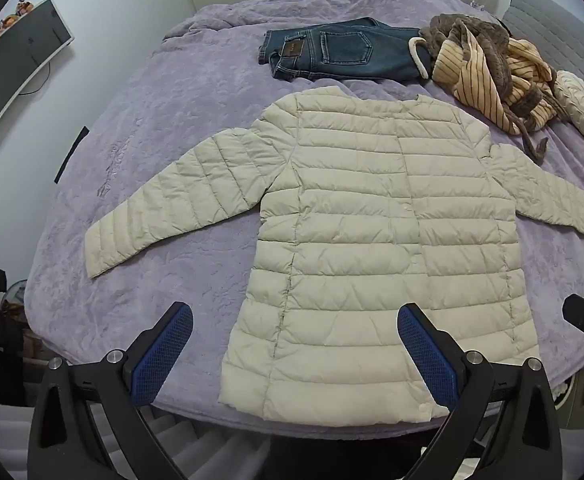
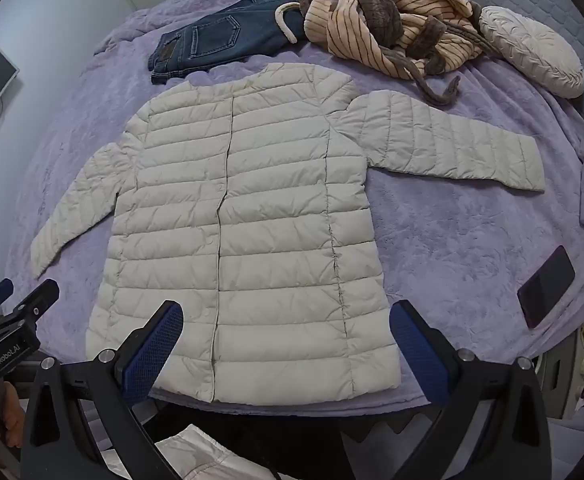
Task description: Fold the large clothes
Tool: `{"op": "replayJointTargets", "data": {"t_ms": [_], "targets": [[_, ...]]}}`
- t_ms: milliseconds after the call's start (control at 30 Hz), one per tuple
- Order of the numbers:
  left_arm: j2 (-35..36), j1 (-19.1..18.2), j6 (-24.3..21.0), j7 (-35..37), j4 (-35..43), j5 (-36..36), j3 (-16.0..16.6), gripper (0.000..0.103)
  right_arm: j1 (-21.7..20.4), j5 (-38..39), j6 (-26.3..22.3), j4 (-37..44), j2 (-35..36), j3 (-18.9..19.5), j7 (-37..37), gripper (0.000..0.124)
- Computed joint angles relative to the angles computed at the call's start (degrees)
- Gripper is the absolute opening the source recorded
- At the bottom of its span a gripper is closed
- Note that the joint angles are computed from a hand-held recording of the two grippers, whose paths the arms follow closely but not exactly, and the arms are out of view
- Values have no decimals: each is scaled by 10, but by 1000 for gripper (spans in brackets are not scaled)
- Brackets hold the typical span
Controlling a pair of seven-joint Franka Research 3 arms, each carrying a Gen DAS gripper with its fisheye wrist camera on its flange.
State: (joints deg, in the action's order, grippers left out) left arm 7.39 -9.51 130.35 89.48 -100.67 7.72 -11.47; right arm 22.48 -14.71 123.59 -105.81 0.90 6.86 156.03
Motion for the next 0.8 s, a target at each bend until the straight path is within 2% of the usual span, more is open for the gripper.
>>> {"op": "replayJointTargets", "data": {"t_ms": [167,367,800], "targets": [[-7,-1,19,-6,-10,3,0,103,0,3,-8,7,5,-1,-7,103],[-25,6,8,7,-25,-23,2,103,5,4,-14,16,3,2,-7,103],[-50,6,5,-15,-56,-35,5,103,10,18,-22,15,2,3,-24,103]]}}
